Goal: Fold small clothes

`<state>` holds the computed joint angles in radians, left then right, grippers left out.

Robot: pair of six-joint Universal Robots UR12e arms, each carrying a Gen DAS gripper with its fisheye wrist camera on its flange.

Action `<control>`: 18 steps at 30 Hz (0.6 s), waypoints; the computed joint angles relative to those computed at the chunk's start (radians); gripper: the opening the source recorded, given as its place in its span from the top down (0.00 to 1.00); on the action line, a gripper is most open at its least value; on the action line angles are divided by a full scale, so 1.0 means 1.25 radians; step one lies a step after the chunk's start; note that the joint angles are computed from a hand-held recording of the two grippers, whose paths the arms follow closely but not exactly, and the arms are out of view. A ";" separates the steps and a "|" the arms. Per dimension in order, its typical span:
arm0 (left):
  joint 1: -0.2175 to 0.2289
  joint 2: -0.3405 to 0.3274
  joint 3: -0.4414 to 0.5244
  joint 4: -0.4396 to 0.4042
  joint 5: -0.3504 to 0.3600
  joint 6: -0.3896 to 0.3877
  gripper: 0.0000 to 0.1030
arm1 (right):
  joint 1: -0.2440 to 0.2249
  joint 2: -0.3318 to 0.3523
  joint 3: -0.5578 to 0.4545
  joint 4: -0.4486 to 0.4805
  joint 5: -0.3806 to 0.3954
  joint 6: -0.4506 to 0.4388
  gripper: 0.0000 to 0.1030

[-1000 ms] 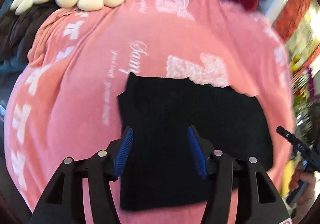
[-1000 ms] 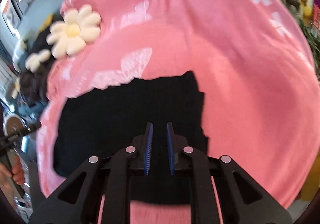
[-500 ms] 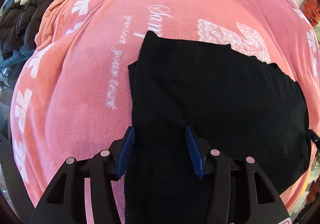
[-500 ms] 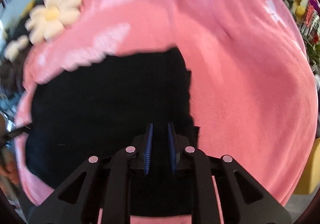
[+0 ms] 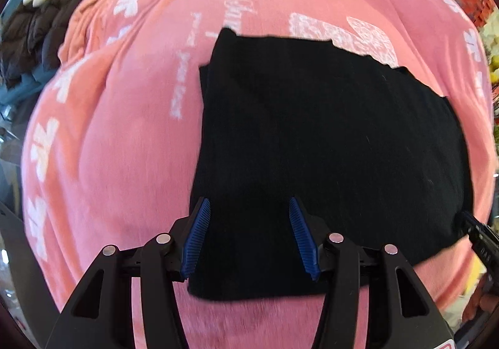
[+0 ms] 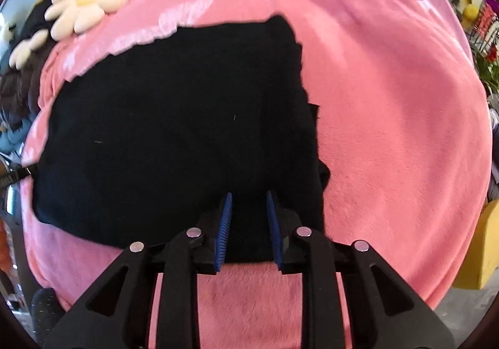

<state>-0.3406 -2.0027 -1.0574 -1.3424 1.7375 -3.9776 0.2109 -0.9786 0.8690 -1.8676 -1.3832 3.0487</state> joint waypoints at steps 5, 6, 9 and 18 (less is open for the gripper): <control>0.025 0.098 -0.178 0.186 -0.060 -0.177 0.32 | -0.019 -0.032 0.057 -0.087 0.004 0.066 0.55; 0.032 0.107 -0.196 0.188 -0.073 -0.208 0.32 | -0.023 -0.029 0.053 -0.073 0.011 0.081 0.51; 0.049 0.120 -0.242 0.235 -0.133 -0.249 0.32 | -0.035 -0.016 0.041 -0.054 0.037 0.144 0.39; 0.050 0.107 -0.265 0.385 -0.185 -0.214 0.92 | -0.029 -0.002 0.042 -0.040 0.036 0.178 0.29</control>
